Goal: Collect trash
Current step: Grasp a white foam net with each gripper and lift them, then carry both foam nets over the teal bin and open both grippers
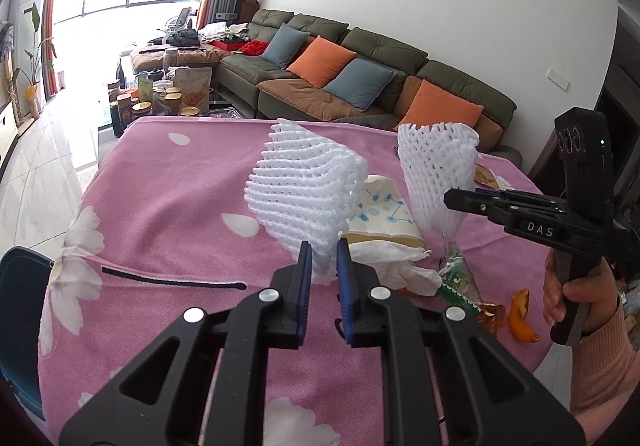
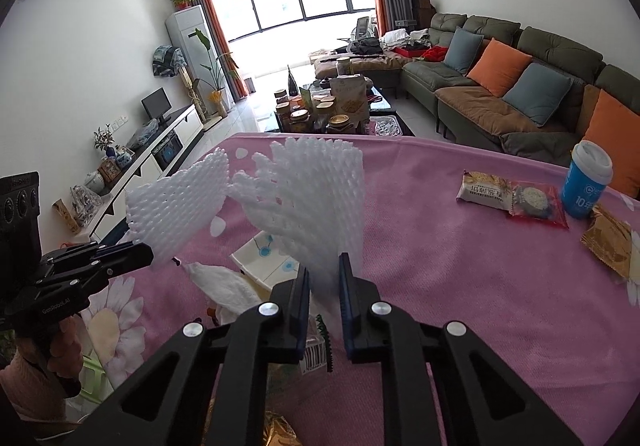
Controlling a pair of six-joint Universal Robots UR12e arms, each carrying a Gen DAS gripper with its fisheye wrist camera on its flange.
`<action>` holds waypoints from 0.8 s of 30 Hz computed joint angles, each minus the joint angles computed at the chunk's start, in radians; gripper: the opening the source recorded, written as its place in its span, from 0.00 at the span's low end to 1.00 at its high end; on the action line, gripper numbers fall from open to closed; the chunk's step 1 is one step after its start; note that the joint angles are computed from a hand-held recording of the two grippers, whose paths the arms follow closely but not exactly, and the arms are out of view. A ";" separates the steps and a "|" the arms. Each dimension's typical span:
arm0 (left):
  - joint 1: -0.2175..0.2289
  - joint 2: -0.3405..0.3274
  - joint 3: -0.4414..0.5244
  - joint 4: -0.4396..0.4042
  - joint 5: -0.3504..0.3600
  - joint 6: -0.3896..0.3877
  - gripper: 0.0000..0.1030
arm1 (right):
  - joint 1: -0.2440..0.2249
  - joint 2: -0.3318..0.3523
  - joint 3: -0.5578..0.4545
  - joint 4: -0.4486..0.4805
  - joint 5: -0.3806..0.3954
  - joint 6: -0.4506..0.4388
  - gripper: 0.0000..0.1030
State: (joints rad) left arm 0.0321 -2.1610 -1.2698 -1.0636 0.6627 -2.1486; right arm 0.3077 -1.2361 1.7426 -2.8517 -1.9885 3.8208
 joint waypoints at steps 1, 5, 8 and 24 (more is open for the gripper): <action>0.003 0.003 -0.003 0.002 -0.004 -0.002 0.12 | 0.003 -0.001 -0.001 -0.005 -0.008 -0.003 0.12; 0.021 0.010 -0.010 0.005 -0.020 -0.011 0.12 | 0.018 -0.001 -0.007 -0.040 -0.036 -0.025 0.12; 0.033 0.015 -0.015 0.022 -0.027 -0.030 0.12 | 0.027 0.002 -0.012 -0.084 -0.041 -0.049 0.12; 0.122 0.031 -0.052 0.150 -0.046 -0.152 0.12 | 0.036 0.105 -0.141 -0.236 0.226 -0.173 0.12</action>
